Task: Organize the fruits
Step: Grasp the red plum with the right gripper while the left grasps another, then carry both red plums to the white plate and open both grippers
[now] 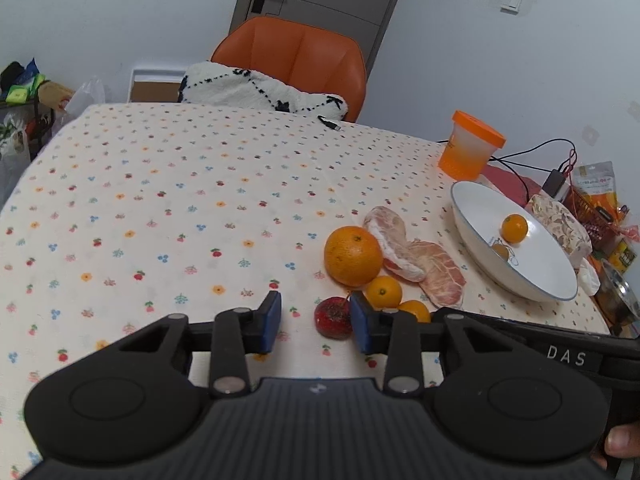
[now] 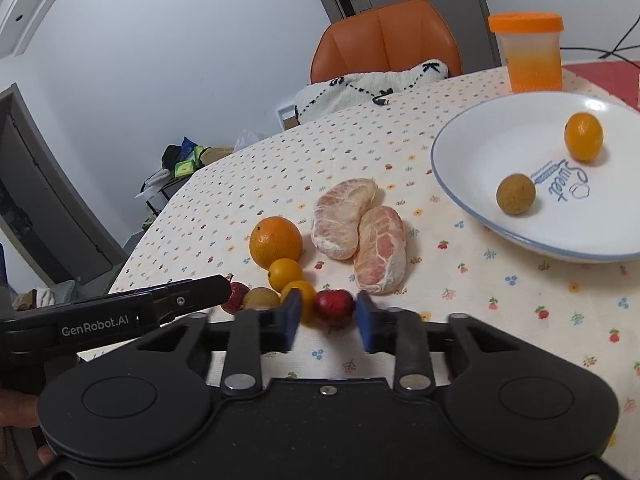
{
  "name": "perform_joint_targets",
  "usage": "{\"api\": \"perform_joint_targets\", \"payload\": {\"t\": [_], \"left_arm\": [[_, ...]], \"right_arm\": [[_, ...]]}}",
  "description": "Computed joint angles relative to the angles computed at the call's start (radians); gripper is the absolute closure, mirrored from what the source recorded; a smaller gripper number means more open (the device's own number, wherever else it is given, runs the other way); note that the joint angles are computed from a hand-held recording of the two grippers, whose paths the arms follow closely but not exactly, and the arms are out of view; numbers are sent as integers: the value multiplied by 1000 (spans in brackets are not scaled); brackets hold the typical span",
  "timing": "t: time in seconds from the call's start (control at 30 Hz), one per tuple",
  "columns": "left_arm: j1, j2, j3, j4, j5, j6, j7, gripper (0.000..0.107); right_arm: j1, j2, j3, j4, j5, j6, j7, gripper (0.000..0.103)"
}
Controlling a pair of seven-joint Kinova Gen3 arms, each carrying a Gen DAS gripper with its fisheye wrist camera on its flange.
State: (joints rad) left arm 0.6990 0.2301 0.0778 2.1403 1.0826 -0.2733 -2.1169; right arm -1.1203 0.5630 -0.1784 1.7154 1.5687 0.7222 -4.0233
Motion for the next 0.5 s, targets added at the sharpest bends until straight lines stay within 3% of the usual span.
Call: {"api": "perform_joint_targets", "payload": {"t": [0.1, 0.2, 0.33, 0.5], "left_arm": [[29, 7, -25, -7, 0, -3, -7, 72], [5, 13, 6, -14, 3, -5, -17, 72], [20, 22, -5, -27, 26, 12, -44, 72], [53, 29, -29, -36, 88, 13, -102, 86]], "right_arm": [[3, -3, -2, 12, 21, 0, -32, 80], [0, -6, -7, 23, 35, 16, -55, 81], [6, -13, -21, 39, 61, 33, -87, 81], [11, -19, -36, 53, 63, 53, -105, 81]]}}
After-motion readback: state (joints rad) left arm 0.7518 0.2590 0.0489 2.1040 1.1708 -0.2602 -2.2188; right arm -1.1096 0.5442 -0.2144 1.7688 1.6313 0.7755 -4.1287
